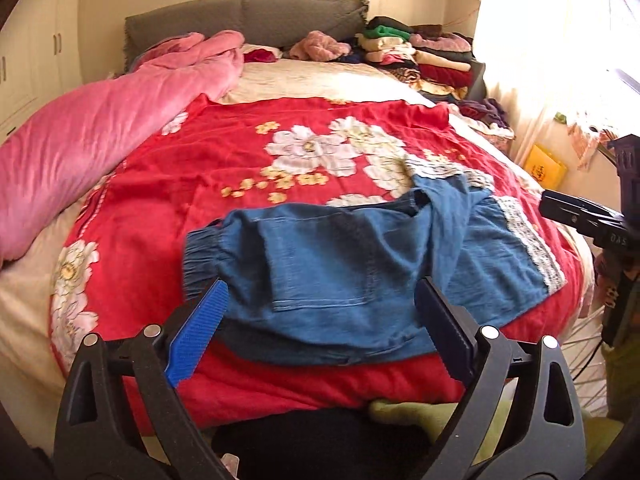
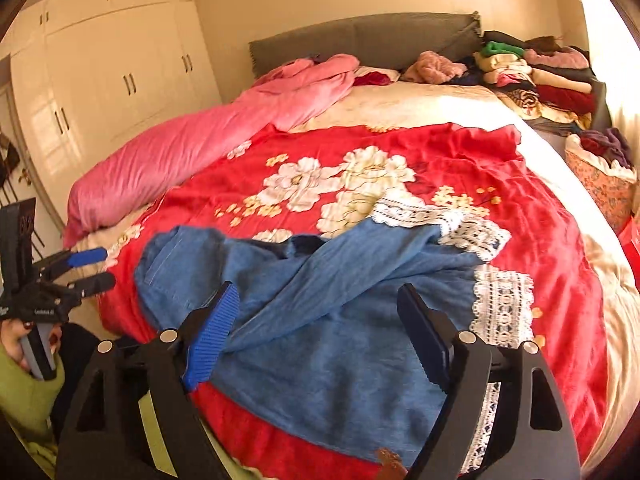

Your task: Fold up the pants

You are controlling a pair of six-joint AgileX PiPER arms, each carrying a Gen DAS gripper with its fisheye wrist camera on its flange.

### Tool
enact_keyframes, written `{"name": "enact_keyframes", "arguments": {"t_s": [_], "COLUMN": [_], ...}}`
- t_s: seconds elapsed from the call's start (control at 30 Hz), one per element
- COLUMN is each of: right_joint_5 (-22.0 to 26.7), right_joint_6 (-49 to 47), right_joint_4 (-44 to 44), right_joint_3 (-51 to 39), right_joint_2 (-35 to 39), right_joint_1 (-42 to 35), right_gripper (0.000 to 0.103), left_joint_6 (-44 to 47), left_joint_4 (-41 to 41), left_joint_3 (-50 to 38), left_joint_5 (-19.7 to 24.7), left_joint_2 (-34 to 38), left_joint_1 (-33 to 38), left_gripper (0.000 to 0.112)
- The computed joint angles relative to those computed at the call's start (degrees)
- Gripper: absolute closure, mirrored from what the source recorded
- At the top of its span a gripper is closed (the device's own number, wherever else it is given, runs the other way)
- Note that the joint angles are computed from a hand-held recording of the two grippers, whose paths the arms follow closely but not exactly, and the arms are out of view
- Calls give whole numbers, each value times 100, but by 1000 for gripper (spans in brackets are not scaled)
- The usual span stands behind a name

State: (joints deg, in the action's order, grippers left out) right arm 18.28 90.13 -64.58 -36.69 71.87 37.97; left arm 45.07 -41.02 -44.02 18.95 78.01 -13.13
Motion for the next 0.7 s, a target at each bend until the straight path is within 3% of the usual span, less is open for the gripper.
{"name": "enact_keyframes", "arguments": {"t_s": [0.37, 0.5, 0.7], "right_joint_5": [205, 102, -152], "right_joint_6": [166, 198, 379], "right_joint_4": [-75, -71, -234], "right_joint_3": [204, 277, 357], "right_joint_2": [-325, -318, -163], "right_joint_1": [-89, -238, -524], "right_gripper": [22, 22, 22], "left_joint_6": [-1156, -1601, -1566], "left_joint_4": [944, 1259, 1210], "left_joint_3": [-386, -580, -710], "left_joint_5": [-71, -98, -123], "left_joint_2": [292, 575, 976], "left_joint_1": [-942, -1231, -1551], "left_gripper": [19, 19, 19]}}
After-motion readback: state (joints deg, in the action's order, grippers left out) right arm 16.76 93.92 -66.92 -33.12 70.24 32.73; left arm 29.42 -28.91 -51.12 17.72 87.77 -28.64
